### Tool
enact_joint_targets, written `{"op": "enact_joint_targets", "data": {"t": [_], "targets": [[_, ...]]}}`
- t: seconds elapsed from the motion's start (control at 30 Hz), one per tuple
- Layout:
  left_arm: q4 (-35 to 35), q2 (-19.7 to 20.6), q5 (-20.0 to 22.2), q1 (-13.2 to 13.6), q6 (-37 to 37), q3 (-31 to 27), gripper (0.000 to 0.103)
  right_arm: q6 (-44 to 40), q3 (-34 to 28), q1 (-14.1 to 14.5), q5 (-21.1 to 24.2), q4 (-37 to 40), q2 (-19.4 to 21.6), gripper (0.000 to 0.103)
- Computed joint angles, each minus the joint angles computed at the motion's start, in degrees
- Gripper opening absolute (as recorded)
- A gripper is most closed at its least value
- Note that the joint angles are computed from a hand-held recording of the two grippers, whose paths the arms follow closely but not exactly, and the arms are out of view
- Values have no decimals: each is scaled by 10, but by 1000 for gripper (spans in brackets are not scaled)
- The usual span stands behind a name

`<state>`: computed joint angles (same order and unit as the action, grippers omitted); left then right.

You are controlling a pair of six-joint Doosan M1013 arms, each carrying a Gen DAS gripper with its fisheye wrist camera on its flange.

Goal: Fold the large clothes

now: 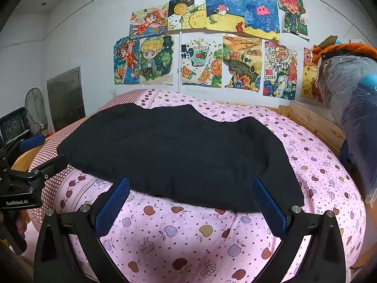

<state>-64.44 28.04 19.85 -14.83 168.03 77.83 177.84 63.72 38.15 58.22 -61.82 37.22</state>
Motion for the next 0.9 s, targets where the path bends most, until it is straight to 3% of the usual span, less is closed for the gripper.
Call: {"op": "enact_joint_targets", "data": {"t": [0.7, 0.9], "targets": [[21, 2, 5, 1, -23, -3, 103, 4, 3, -1, -2, 4, 1, 101], [74, 2, -26, -4, -74, -2, 103, 2, 2, -1, -2, 5, 2, 101]]}}
